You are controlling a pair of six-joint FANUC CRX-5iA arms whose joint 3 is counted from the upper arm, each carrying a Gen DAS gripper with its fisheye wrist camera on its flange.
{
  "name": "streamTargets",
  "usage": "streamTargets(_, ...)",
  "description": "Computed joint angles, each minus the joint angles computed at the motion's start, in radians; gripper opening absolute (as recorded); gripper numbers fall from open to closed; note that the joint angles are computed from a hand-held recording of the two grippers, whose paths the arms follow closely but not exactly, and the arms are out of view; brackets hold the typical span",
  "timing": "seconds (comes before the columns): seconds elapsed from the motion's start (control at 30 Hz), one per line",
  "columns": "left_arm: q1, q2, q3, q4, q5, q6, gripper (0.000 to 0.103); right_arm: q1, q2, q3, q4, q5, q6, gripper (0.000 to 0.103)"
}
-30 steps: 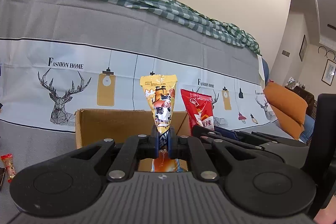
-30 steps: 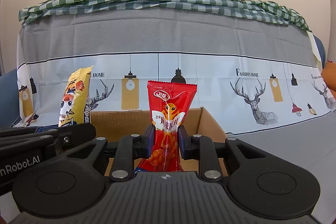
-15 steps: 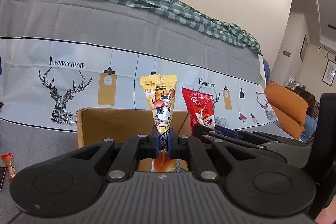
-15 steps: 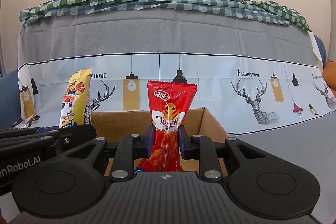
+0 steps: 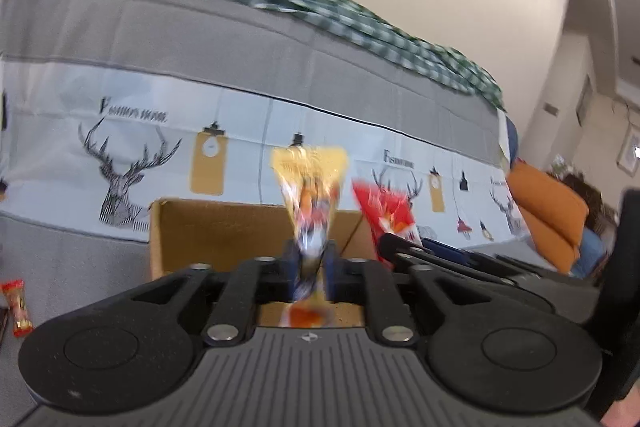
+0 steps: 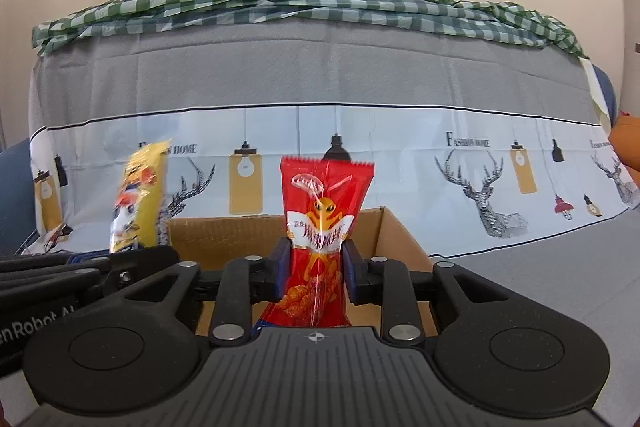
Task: Organize snacks
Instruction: 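Open both grippers to drop the two snacks into the box, then move both tools back to the snack pile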
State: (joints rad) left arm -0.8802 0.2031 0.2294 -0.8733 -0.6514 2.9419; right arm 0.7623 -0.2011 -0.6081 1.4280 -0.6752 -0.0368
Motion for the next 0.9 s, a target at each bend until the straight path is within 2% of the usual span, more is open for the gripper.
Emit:
streamTargets(0.03,0.004,-0.003,-0.004,0.002,0.000,0.022,0.050,-0.001,0.001,-0.002,0.010,-0.006,-0.012,0.036)
streamTargets(0.1,0.010,-0.010,-0.010,-0.002,-0.012,0.072,0.056,-0.003,0.002,-0.007,0.039,-0.018,-0.038,0.047)
streamTargets(0.3,0.012,-0.031,-0.022,-0.039,-0.072,0.173,0.056,-0.001,0.009,-0.012,0.081,-0.043,-0.095,0.057)
streamTargets(0.47,0.025,-0.061,-0.044,-0.065,-0.132,0.285,0.056,0.006,0.013,-0.015,0.112,-0.026,-0.118,0.060)
streamTargets(0.67,0.079,-0.113,-0.097,-0.026,-0.209,0.399,0.056,0.046,0.026,0.004,0.090,-0.027,-0.109,0.060)
streamTargets(0.83,0.132,-0.169,-0.166,0.014,-0.269,0.568,0.056,0.079,0.031,0.020,0.110,-0.025,-0.119,0.059)
streamTargets(0.87,0.143,-0.181,-0.181,0.024,-0.285,0.613,0.056,0.084,0.032,0.022,0.114,-0.018,-0.118,0.052)
streamTargets(0.9,0.154,-0.190,-0.192,0.036,-0.297,0.649,0.056,0.090,0.031,0.024,0.115,-0.011,-0.115,0.040)
